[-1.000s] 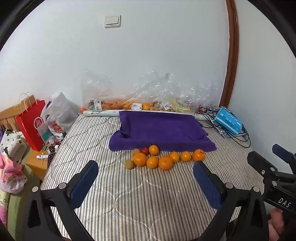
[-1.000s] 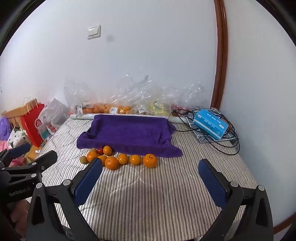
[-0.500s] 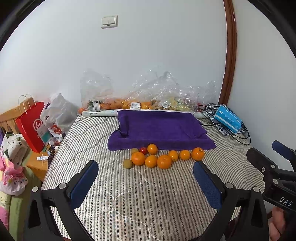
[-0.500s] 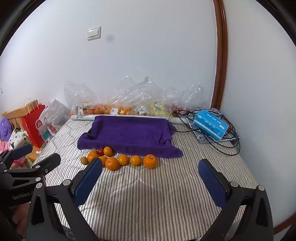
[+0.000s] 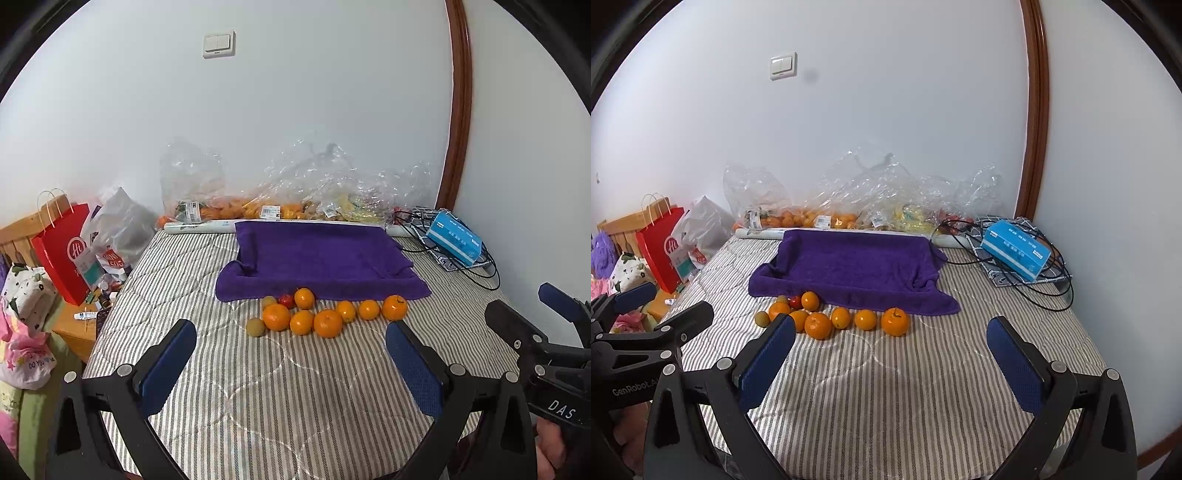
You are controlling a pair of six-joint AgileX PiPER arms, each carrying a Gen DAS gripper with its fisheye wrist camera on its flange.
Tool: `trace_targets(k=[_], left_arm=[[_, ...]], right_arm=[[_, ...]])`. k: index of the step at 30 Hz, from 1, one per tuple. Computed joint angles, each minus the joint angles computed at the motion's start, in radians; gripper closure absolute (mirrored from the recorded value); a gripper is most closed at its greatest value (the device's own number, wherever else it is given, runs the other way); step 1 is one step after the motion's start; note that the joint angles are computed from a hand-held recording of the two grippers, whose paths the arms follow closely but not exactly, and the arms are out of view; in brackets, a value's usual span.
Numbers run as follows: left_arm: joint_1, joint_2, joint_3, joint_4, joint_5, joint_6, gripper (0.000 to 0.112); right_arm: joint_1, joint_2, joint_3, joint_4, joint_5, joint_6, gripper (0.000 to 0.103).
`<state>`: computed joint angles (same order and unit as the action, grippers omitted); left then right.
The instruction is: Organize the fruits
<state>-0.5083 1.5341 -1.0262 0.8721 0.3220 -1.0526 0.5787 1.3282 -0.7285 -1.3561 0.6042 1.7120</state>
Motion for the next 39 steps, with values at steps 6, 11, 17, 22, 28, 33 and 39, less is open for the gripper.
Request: trace_targets(k=[6, 11, 17, 22, 28, 33, 39], left_arm=[[0.001, -0.008, 0.007, 0.011, -0.002, -0.011, 0.009], [0.003, -0.010, 0.007, 0.000, -0.003, 0.001, 0.009], [0.009, -0.012, -0.001, -0.022, 0.003, 0.024, 0.009], [0.024, 0.004, -0.031, -0.087, 0.011, 0.084, 0.009], [0.019, 0.027, -0.054, -0.093, 0.021, 0.081, 0.009], [0.012, 0.062, -0.092, -0.115, 0.042, 0.111, 0.009], [0.029, 0.118, -0.182, -0.244, 0.076, 0.238, 0.009]], right_arm=[[0.002, 0.002, -0.001, 0.000, -0.003, 0.008, 0.001], [0.000, 0.002, 0.002, -0.005, -0.006, 0.013, 0.001], [0.007, 0.003, -0.002, -0.006, -0.005, 0.014, 0.001], [0.000, 0.000, 0.000, -0.023, -0.018, 0.022, 0.001], [-0.023, 0.001, 0.009, -0.045, -0.059, 0.039, 0.001], [-0.030, 0.014, 0.007, -0.064, -0.073, 0.045, 0.001], [-0.061, 0.037, -0.028, -0.050, -0.104, 0.001, 0.001]])
